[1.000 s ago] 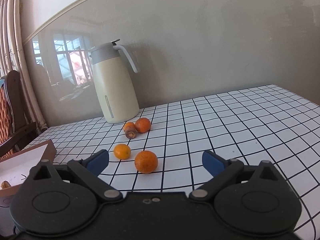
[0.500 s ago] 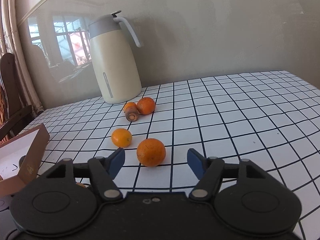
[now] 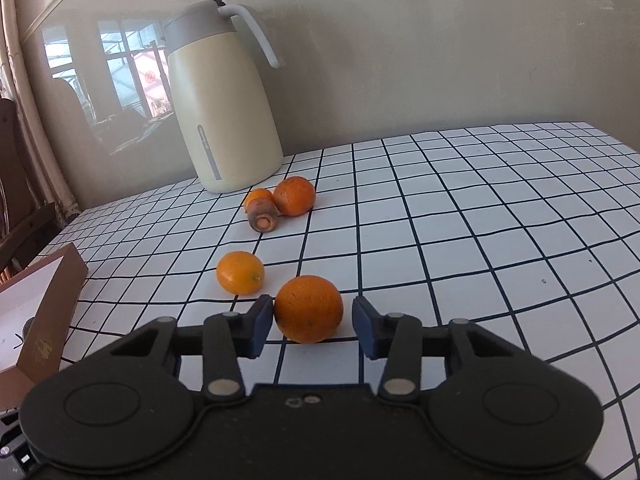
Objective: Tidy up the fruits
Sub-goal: 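Grasp the small brown round fruit with the left tool while the right tool grasps an orange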
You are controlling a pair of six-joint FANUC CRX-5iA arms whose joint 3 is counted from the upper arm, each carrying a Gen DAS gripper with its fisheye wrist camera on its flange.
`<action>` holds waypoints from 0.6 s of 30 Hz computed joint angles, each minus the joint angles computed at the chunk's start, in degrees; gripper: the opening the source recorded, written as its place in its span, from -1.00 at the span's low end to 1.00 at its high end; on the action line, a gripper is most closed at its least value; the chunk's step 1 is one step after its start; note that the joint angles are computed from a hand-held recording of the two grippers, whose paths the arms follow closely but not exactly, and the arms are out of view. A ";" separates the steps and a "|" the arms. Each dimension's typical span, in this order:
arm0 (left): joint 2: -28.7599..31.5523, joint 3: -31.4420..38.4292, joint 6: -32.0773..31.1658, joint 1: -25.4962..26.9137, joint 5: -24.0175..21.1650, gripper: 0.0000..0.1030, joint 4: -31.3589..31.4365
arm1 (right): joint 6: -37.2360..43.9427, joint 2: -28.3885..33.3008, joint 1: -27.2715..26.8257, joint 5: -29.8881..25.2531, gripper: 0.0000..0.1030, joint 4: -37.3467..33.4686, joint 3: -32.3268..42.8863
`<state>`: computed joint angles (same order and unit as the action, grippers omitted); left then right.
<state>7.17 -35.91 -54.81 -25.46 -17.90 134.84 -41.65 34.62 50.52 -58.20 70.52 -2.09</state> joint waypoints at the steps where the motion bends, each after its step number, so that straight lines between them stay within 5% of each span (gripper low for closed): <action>1: -0.01 -0.03 0.04 0.04 -0.07 -0.51 -0.06 | 0.20 0.14 -0.12 0.20 -0.32 -0.08 0.19; 18: -0.12 -0.24 -0.13 0.25 -0.35 -0.51 -0.33 | 2.50 1.37 -0.83 1.24 -0.44 -0.01 2.17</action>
